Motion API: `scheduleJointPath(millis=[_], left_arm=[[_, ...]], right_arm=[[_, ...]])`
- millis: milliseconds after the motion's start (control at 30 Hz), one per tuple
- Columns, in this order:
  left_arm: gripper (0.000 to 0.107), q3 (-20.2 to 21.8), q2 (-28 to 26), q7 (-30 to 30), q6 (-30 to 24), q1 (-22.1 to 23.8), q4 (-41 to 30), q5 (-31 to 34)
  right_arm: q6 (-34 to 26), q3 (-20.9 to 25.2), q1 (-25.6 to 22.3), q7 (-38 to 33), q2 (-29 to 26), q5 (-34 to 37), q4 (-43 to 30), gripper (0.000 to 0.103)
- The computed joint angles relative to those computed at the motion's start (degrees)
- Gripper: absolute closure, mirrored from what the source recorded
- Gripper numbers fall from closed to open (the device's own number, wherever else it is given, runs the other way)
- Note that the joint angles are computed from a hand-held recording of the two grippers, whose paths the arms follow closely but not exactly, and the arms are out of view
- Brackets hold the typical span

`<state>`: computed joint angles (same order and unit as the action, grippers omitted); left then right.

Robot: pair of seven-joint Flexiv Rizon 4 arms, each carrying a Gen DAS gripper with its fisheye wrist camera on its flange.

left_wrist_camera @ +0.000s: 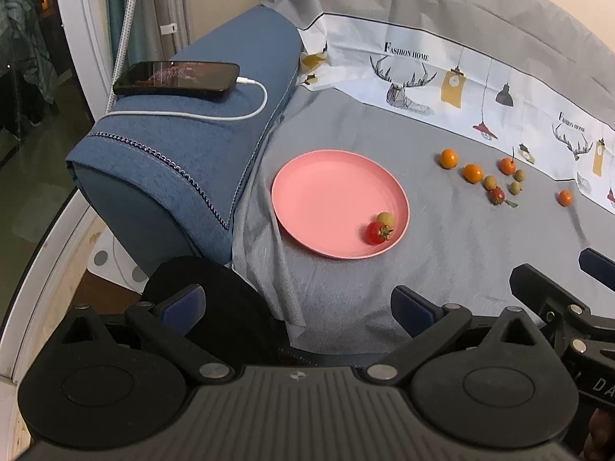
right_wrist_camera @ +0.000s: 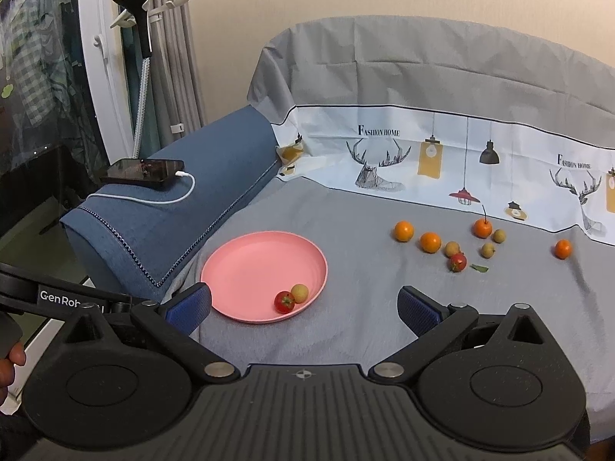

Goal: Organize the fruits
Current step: 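Lift both tools away from the plate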

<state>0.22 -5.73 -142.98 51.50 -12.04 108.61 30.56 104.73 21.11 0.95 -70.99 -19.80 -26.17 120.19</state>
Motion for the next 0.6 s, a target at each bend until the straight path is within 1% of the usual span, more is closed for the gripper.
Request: scheduleJointPath(millis=[167,367,600], left_arm=[[0.004,0.0,-0.9,0.7,-0.4,0.1,-0.9,-0.3],[0.004,0.2,-2.2,2.0,-1.4,-0.2,-1.9,-0.9],[0.004,0.5,-4.6,5.1,-3.2,-0.4,-4.1,-3.3]], right_arm=[[-1.2,1.1,-0.9,-0.3,-0.9,0.0,-1.0,0.001],[-2.9,3.8,-3.0,-1.4,-2.3,0.8,-2.4,0.001],[-5.2,6.9,-5.3,-3.3,-4.3,3.8,-4.4,0.001]])
